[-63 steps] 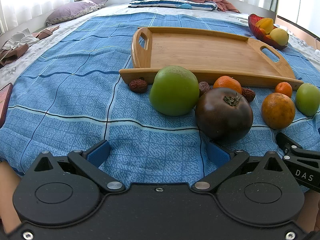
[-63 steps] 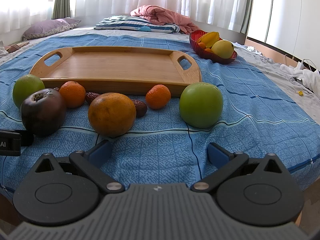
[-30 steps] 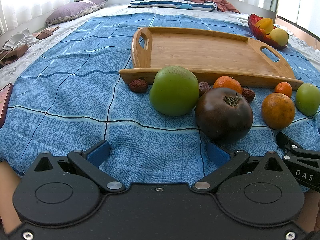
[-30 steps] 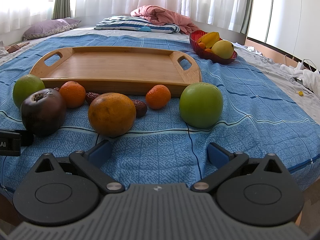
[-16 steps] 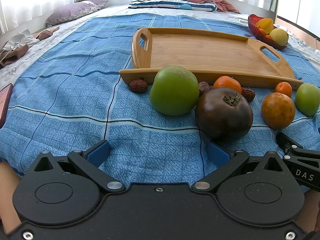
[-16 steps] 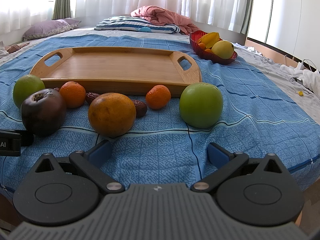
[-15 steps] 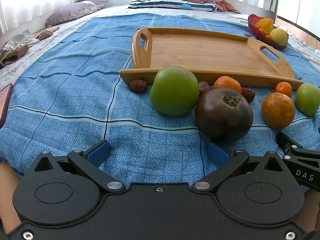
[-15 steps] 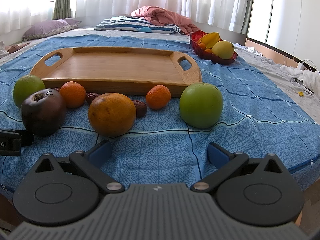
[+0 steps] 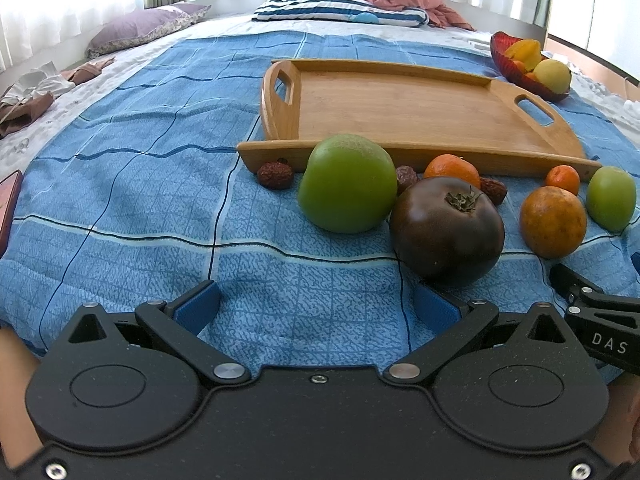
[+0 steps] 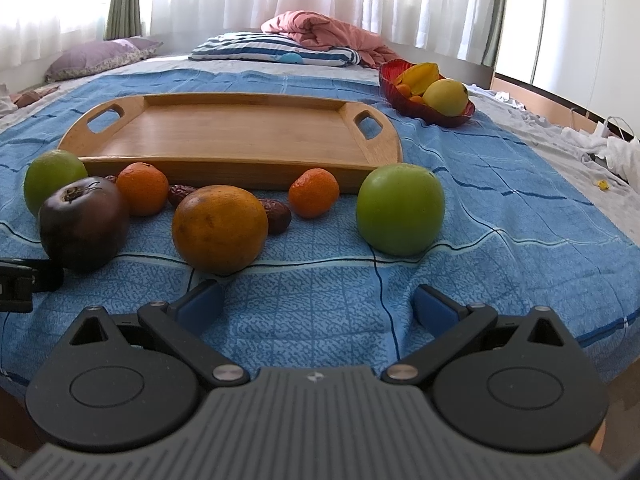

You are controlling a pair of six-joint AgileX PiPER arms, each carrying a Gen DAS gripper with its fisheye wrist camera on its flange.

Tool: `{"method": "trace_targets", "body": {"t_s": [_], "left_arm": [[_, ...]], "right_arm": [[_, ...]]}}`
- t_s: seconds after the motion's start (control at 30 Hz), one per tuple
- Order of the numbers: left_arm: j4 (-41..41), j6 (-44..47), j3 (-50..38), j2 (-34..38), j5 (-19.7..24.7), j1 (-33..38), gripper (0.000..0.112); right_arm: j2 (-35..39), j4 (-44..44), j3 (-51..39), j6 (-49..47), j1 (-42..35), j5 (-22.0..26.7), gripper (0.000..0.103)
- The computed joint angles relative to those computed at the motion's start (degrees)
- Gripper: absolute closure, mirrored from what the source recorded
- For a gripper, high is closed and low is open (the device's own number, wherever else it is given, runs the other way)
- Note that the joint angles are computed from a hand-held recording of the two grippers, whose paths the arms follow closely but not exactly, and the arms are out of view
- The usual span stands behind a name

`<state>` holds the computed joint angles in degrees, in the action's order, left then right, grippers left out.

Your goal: Organize fruits

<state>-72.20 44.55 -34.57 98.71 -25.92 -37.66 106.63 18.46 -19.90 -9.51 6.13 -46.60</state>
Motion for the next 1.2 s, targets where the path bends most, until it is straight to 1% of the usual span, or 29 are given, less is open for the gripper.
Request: {"method": "trace_targets", "body": {"t_s": [0.1,0.2,0.23,0.27,0.3,0.37,0.4,0.43,0.47,0.53,0.6,0.77,0.8,0.9,0.97,1.0,1.07,1.1,1.2], "left_arm": [[0.0,0.2,0.5,-0.4,-0.5,-0.4,0.009],[-0.6,1.5,1.1,-2.7,1.4,0.4,0.01],[0.7,0.2,1.8,-3.8,2.0,0.8,0.013],[3.3,-2.2,2.8,-5.1,2.4,1.0,0.017],[5.6,-4.4,3.6,-6.2,2.7,1.2,0.019],[10.2,-8.7,5.1,-8.4,2.8,1.0,0.028],[12.0,-10.4,5.8,-9.5,2.8,0.8,0.03],[13.9,-12.0,6.1,-10.2,2.7,0.5,0.035],[16.0,-13.7,6.4,-10.7,2.5,0.2,0.039],[17.8,-15.0,6.0,-10.8,2.5,-0.7,0.044],[20.0,-16.3,5.1,-10.0,3.1,-1.1,0.045],[16.4,-13.7,1.1,-4.8,1.5,-4.0,0.045],[16.7,-14.0,0.4,-3.8,1.6,-3.9,0.045],[16.3,-14.4,-1.6,-1.3,1.5,-4.3,0.045],[16.6,-14.7,-2.6,0.2,1.9,-3.9,0.045],[16.5,-14.7,-3.2,1.0,2.0,-3.8,0.045],[15.5,-14.1,-4.0,2.3,1.9,-4.1,0.05],[13.6,-12.4,-4.7,3.0,1.4,-4.4,0.05],[10.0,-8.5,-5.1,3.1,0.4,-5.5,0.051]], "right_arm": [[0.2,0.4,0.4,-0.5,0.5,-1.2,0.0],[-1.6,-2.8,0.9,1.7,-1.5,0.2,0.0],[-2.0,-4.4,1.6,2.6,-2.3,-0.7,0.001],[-2.1,-5.6,2.6,3.2,-3.0,-2.8,0.002],[-2.1,-5.8,3.4,3.1,-3.4,-4.7,0.003],[-2.1,-5.7,4.9,2.6,-4.0,-8.8,0.007],[-2.0,-6.2,5.5,2.6,-4.8,-10.7,0.01],[-2.2,-6.2,5.6,2.5,-5.5,-11.4,0.013],[-2.7,-6.6,5.2,2.5,-6.4,-10.9,0.014],[-3.7,-8.5,3.6,3.2,-9.0,-8.5,0.021],[-4.2,-10.8,1.7,5.0,-11.4,-5.5,0.023],[-3.8,-20.4,-3.6,11.5,-16.9,2.3,0.023],[-3.6,-21.6,-4.3,12.5,-17.4,3.1,0.023],[-2.1,-22.4,-6.2,13.0,-17.7,4.8,0.023],[-1.2,-22.9,-7.2,13.1,-18.0,5.1,0.025],[-0.8,-22.4,-7.5,12.8,-17.8,5.3,0.027],[0.1,-21.5,-8.7,12.2,-17.6,6.0,0.032],[0.5,-21.0,-9.2,12.1,-17.5,6.3,0.04],[1.4,-21.5,-10.2,13.2,-17.8,7.1,0.043]]}}
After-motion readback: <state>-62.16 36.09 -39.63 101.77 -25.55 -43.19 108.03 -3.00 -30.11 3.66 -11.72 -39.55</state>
